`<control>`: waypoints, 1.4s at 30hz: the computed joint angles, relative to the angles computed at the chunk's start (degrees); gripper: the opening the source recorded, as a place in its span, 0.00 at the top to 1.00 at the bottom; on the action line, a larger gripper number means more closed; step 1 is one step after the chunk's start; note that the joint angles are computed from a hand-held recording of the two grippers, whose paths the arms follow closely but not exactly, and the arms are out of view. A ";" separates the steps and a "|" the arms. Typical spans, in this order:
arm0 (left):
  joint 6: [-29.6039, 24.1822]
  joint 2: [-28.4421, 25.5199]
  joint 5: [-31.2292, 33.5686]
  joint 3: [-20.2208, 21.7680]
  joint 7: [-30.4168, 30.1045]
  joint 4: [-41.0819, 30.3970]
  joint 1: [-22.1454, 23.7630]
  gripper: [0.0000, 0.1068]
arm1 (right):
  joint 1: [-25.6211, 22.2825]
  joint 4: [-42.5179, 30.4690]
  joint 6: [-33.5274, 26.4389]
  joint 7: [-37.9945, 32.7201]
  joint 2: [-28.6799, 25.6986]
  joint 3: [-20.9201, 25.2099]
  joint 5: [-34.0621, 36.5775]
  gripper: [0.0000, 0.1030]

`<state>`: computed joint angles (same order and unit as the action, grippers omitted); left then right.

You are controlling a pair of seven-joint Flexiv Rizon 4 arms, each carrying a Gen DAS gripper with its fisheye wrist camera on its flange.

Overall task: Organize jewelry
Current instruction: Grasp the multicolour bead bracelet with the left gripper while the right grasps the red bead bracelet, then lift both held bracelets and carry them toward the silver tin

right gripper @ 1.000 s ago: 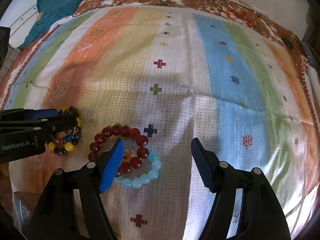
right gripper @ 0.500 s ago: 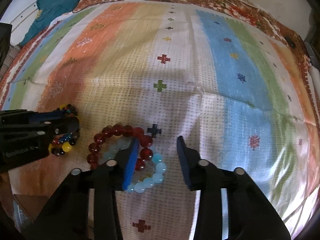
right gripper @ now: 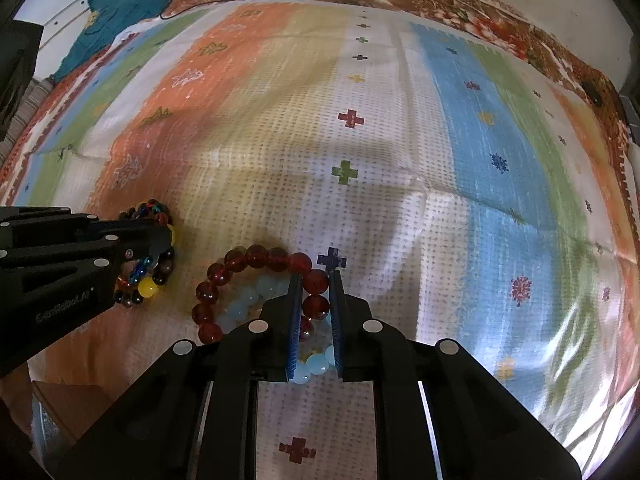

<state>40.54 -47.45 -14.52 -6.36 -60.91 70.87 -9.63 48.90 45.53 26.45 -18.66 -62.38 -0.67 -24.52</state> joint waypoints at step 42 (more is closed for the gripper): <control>9.52 13.09 0.49 0.93 1.34 13.18 1.76 0.91 | 3.72 12.66 4.91 10.55 10.38 -1.21 -9.60 0.86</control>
<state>50.06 -34.35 -14.03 -5.43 -59.58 84.05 -7.87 52.61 58.19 31.36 -8.11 -52.00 -1.88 -34.11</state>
